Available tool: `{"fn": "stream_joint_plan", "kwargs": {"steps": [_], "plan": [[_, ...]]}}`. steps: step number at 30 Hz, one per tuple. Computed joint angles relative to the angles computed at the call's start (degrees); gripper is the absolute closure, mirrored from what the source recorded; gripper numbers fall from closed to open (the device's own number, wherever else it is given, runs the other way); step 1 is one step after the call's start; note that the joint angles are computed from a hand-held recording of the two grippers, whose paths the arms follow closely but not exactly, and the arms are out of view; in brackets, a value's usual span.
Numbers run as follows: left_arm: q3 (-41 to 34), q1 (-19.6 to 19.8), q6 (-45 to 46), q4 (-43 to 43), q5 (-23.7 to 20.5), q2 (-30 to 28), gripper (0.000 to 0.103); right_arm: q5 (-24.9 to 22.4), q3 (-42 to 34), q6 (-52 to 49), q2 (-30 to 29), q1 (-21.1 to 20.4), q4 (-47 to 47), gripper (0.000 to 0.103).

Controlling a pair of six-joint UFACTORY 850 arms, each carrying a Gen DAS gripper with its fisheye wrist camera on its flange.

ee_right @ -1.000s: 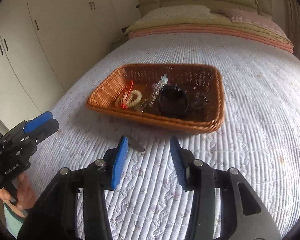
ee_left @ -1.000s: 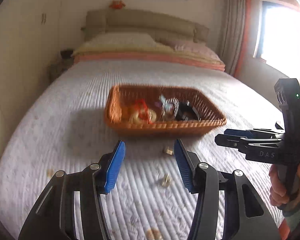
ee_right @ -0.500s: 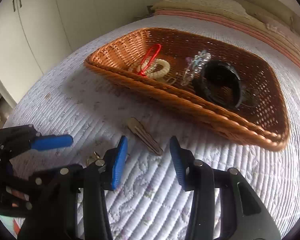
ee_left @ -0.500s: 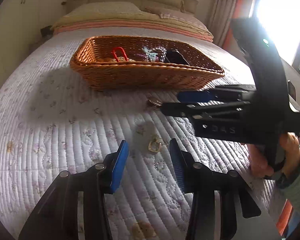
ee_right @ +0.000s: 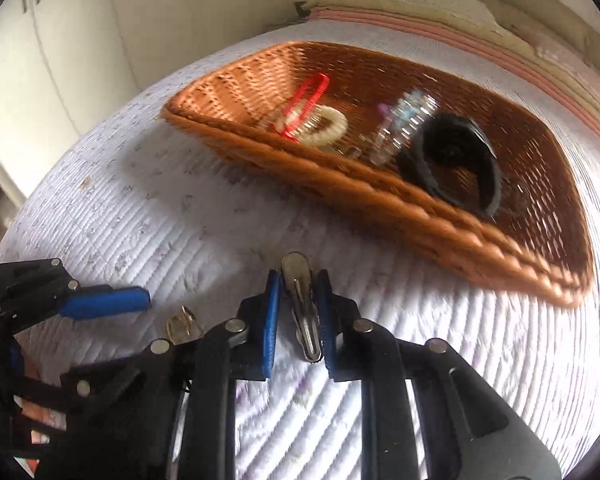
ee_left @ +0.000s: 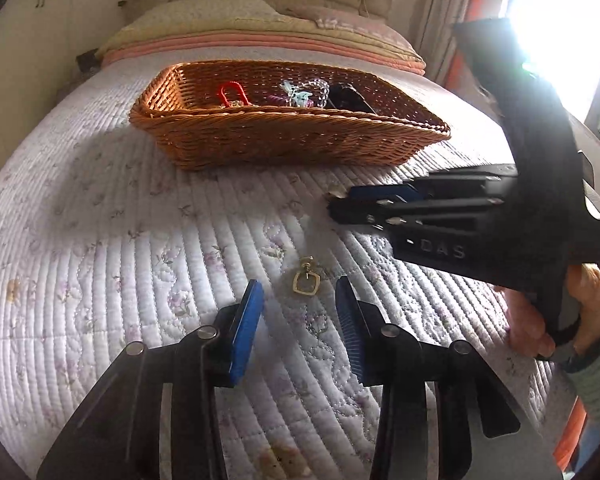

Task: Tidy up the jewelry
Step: 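Grasp the second gold earring with the left tool while the right grasps the silver hair clip, then carry the gold earring and silver clip into the basket and open both tools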

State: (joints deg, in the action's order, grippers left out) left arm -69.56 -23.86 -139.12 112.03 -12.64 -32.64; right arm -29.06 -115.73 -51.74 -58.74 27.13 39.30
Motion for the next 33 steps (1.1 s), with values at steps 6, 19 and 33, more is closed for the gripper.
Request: {"fn": "stream_joint_plan", "kwargs": {"steps": [6, 19, 33], "plan": [[-2.32, -0.16, 14.33, -13.55, -0.3, -1.37, 0.07, 6.91, 13.06, -1.74, 7.3, -1.13, 5.77, 0.087], [-6.13, -0.95, 28.4, -26.33, -3.9, -3.76, 0.09, 13.1, 23.04, -12.61, 12.15, -2.13, 21.7, 0.087], [-2.84, -2.33, 12.72, -9.26, -7.07, -1.59, 0.091, 11.1, 27.9, -35.34, 15.57, -3.42, 44.59, 0.089]]}}
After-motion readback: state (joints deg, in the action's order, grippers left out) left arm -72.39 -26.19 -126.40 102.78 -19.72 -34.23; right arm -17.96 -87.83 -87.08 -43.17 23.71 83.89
